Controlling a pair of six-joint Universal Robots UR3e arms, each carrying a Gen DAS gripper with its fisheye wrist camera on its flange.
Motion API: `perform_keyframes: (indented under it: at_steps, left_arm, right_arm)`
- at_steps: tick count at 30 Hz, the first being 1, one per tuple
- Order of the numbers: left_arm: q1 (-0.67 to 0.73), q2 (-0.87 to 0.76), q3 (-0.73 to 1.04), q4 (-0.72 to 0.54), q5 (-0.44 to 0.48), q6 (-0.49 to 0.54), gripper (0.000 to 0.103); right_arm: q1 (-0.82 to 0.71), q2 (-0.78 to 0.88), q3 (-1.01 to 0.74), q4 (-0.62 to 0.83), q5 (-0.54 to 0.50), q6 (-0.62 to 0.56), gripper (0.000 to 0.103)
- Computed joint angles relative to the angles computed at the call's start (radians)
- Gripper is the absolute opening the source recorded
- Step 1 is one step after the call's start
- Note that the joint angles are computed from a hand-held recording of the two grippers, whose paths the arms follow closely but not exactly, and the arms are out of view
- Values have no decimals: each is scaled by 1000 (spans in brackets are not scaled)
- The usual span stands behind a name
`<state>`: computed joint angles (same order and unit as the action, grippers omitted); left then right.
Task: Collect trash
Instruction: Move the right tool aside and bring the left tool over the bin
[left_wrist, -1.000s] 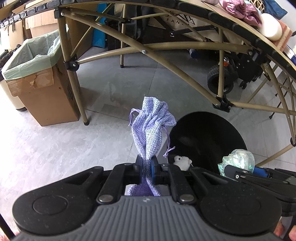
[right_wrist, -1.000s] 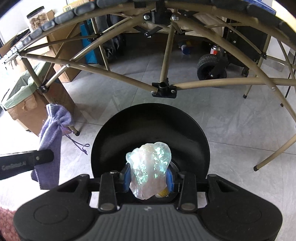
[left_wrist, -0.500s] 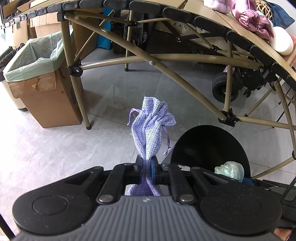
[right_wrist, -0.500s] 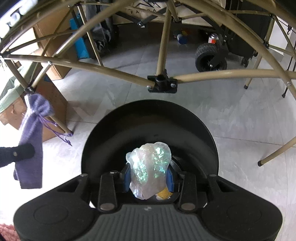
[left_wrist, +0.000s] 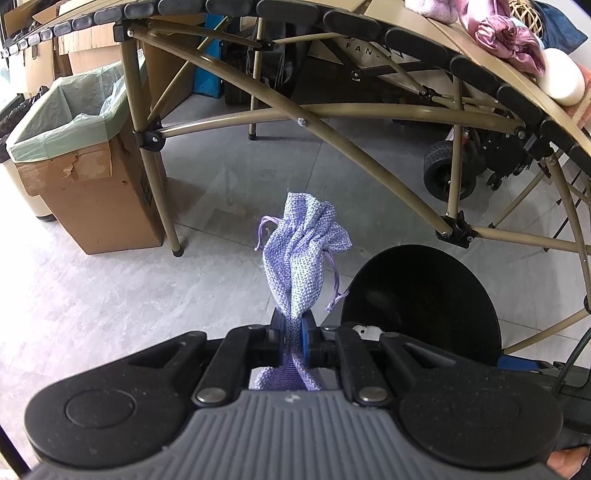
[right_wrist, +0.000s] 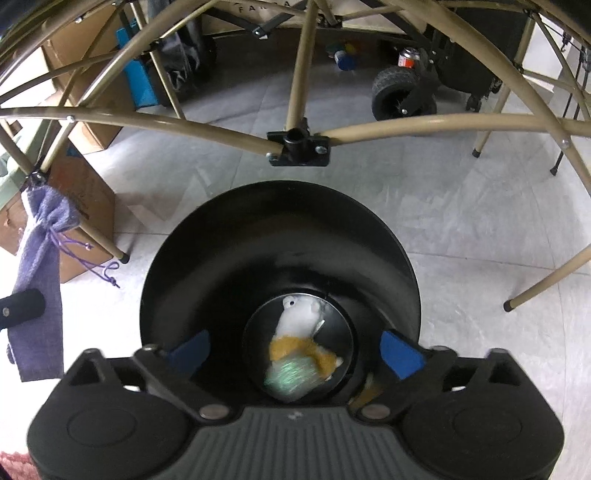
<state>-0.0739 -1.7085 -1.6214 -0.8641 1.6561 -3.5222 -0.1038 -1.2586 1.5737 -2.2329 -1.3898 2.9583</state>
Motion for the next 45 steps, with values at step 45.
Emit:
perform_keyframes:
  at_steps: [45]
  left_arm:
    - [-143,-183,240,-17,-93,10,9]
  right_arm:
    - [-272,-222,116,-5,55,-119,103]
